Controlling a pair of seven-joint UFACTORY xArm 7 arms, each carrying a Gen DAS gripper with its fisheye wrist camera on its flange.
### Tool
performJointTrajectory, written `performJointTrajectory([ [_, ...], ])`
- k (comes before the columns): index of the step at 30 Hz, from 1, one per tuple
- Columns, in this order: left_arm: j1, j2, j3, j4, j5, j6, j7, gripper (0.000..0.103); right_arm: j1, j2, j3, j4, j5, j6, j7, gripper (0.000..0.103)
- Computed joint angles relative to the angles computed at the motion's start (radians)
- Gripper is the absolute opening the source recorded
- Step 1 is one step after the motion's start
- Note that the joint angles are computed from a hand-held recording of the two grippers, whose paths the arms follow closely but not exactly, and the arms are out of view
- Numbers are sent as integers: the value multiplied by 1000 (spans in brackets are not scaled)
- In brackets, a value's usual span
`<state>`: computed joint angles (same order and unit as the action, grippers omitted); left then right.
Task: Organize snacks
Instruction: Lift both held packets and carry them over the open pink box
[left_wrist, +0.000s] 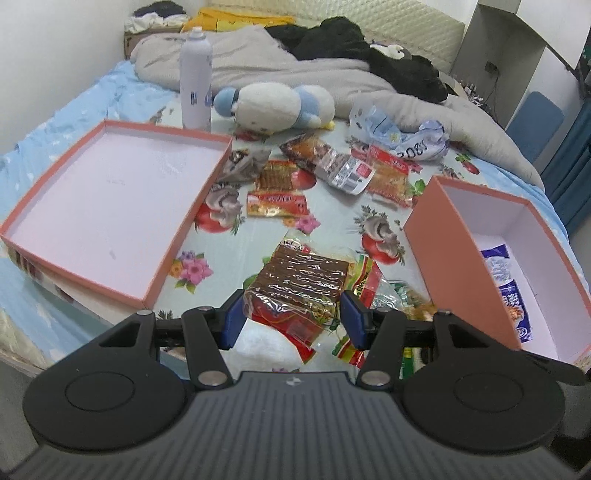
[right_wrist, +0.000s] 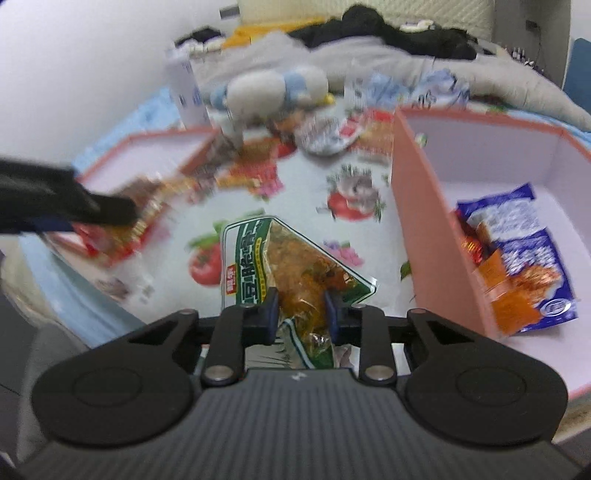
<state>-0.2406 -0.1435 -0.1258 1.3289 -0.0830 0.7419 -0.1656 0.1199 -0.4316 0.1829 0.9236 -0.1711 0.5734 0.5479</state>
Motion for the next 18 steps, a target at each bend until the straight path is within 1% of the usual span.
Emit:
performJointTrajectory([
  [3, -8, -15, -1, 19, -21, 12, 10, 60, -1, -59, 3, 14, 5, 31, 14, 29],
  [11, -29, -70, -4, 33, -72, 30, 29, 60, -36, -177, 23, 22, -7, 116, 45, 29],
  [13, -35, -81, -7, 32, -79, 35, 34, 60, -54, -207, 37, 15, -31, 132, 50, 29],
  [18, -57, -74, -17, 45, -105, 29, 47, 60, -79, -261, 35, 9, -40, 178, 56, 29],
])
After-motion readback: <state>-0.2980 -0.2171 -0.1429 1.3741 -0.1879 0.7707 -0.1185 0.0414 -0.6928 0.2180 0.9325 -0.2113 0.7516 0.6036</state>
